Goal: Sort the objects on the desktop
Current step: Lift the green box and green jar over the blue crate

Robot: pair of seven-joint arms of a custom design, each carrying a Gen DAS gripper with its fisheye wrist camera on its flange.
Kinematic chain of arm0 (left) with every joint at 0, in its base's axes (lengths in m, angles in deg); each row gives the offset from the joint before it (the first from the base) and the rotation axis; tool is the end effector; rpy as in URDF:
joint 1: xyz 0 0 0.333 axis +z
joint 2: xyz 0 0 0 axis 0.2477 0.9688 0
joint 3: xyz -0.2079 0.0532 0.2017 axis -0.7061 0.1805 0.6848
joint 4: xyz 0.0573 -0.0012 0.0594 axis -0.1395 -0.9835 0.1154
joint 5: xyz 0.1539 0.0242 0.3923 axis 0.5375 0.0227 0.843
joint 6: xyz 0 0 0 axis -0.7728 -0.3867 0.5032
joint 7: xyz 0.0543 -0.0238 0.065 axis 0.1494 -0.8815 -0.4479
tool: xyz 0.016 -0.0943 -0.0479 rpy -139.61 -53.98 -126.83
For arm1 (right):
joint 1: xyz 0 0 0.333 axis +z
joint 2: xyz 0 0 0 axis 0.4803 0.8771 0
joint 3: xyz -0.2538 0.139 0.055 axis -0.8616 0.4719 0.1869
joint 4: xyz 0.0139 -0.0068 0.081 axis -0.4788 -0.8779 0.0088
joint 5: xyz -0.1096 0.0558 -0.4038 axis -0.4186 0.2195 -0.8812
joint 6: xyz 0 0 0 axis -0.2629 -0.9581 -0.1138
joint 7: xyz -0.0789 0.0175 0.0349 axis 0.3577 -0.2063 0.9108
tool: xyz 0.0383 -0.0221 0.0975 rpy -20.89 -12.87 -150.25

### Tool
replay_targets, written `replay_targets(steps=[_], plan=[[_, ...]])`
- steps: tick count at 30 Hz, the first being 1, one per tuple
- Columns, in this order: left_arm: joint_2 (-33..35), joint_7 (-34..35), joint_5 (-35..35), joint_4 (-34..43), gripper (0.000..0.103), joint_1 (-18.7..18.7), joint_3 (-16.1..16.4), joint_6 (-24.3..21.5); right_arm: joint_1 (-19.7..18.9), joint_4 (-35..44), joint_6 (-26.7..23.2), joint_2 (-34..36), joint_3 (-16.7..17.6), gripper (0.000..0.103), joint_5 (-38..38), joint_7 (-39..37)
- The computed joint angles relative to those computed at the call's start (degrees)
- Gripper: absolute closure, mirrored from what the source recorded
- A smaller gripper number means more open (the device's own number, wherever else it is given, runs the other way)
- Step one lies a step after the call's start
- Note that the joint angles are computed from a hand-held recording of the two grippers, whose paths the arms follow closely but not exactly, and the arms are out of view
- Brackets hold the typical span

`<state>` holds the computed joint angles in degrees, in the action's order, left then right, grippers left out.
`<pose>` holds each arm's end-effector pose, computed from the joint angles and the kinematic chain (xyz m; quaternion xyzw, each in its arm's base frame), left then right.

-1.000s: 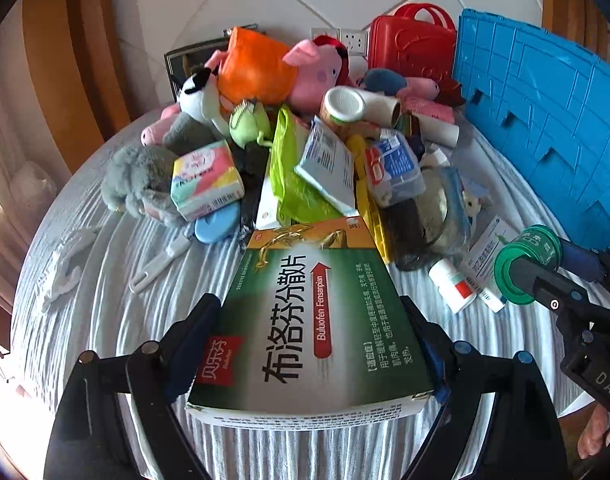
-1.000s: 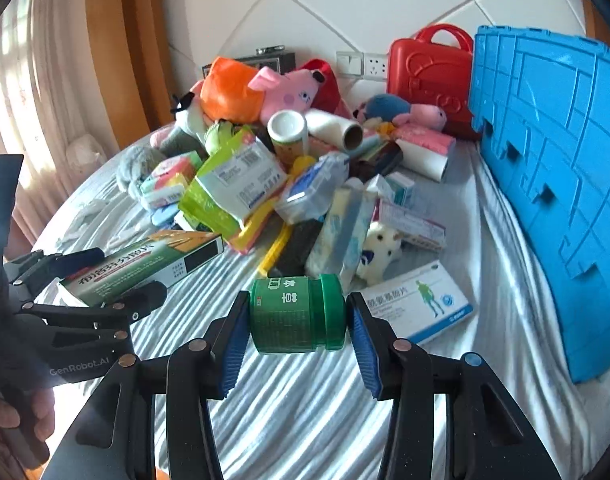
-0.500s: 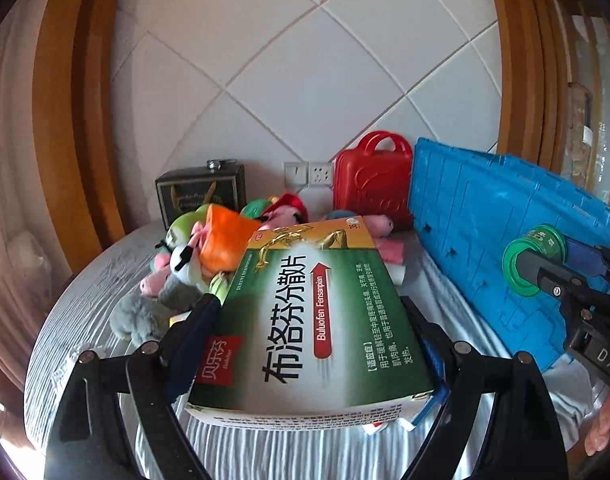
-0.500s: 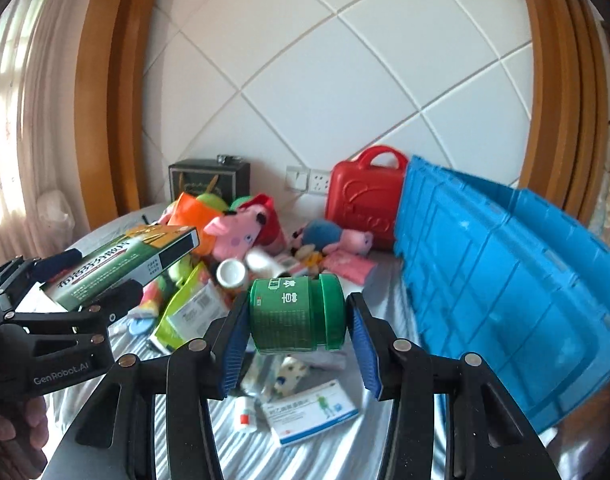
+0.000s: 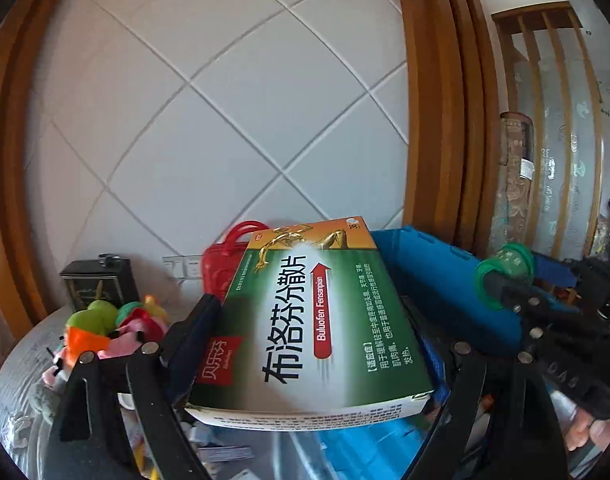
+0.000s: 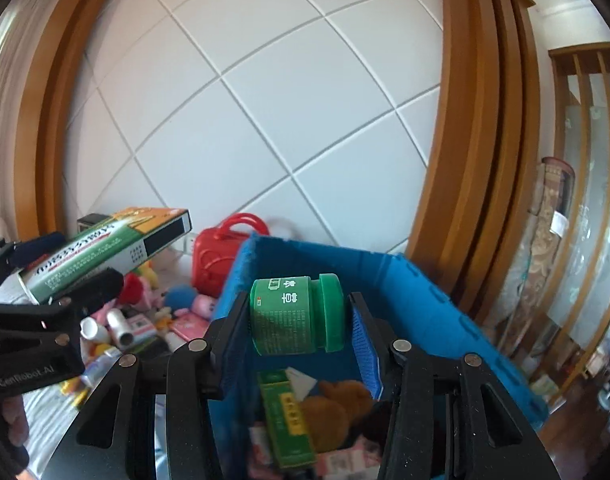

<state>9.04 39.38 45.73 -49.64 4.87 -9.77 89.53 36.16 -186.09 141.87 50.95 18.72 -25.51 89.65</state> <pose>0.4239 -0.0680 0.7441 -0.5167 0.6284 -0.4650 0.3492 0.4108 0.2694 0.7512 -0.6233 0.5190 -0.4603 0.3609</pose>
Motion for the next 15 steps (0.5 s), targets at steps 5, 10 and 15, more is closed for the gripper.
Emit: replay_targets(steps=[5,10,15], plan=[[16.82,-11.33,5.44,22.57,0.016,3.43,-8.55,-16.91,3.78,5.27,-1.34,5.48,-12.65,0.056,14.49,-20.11],[31.81,-19.05,12.8,39.92,0.016,2.09,-12.01,-34.98,3.42,14.47,-12.41,15.08,-17.42,0.056,27.97,-32.58],[37.63,-22.62,16.45,44.39,0.016,-0.74,-12.21,-42.83,1.05,20.41,-23.67,21.69,-19.06,0.056,32.58,-37.8]])
